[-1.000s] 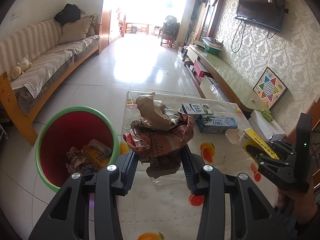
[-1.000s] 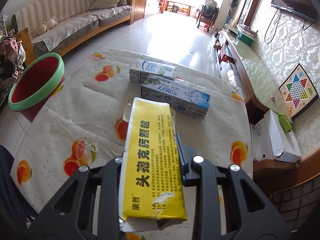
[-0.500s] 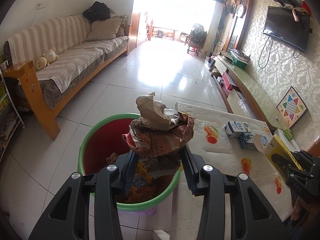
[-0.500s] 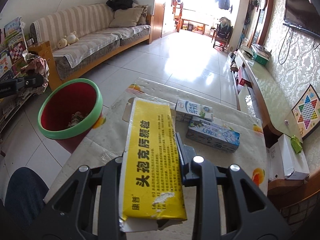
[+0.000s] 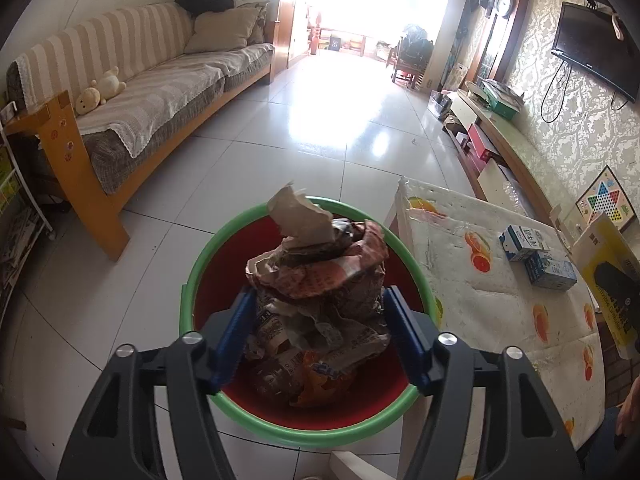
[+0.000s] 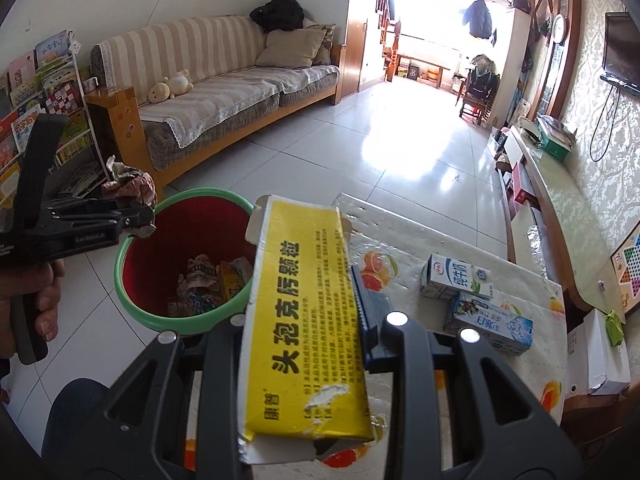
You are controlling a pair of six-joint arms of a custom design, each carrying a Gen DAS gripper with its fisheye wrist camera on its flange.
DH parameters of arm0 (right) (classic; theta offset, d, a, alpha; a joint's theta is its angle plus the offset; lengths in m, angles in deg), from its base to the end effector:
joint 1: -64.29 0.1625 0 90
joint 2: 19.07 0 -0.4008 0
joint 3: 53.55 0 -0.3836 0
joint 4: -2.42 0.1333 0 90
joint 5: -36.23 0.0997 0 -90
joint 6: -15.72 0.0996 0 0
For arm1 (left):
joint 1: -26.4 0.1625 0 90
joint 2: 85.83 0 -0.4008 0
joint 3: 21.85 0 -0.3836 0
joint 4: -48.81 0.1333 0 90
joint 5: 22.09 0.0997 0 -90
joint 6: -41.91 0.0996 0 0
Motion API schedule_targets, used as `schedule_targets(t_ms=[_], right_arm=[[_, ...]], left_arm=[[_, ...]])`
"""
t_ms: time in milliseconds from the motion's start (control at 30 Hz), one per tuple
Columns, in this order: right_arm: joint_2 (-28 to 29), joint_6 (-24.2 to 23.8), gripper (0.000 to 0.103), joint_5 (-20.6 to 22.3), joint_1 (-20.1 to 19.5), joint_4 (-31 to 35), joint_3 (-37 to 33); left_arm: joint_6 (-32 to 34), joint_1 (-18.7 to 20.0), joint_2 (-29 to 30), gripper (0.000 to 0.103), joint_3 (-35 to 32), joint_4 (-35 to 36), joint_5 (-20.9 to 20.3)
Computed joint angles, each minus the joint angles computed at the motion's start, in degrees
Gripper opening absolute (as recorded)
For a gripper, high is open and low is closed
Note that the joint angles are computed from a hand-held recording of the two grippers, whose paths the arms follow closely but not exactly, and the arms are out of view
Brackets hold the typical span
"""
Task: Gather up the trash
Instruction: 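Carry the crumpled paper and yellow box over the bin and open the left tool, then open the right tool to drop the yellow box into the bin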
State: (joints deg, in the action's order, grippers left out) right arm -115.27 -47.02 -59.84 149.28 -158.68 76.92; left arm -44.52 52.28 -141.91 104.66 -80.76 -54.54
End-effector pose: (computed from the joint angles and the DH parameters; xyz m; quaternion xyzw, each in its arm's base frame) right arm 0.0862 -0.4220 0.3254 0.4427 -0.8378 0.2339 0.2175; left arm -0.2743 -0.3747 0.0366 -0.0378 0.8537 -0.3895 0.3435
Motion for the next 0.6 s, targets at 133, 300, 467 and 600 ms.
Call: schedule_targets(t_ms=[133,300,467,600], right_arm=[[1.96,0.81,0.029,-0.42,1.84,-0.86,0.13],[4.14,1.58,0.029,-0.53,3.99,-2.18,0.83],[6.38,3.02,0.029,0.23,5.46,-2.34,0.72],[9.07,3.82,0.029,1.0,6.97,-2.9,0.26]], left_arm=[[-0.67,-0.16,-1.13,0.078,1.88,-0.64,0.26],[-6.21,-2.25,-3.26,0.092,3.82,3.18,1.3],[-13.65,-4.15,-6.13,0.094,3.91,13.98,1.54],[-20.16,-6.34,-9.48,0.095,4.45,22.56,1.45]])
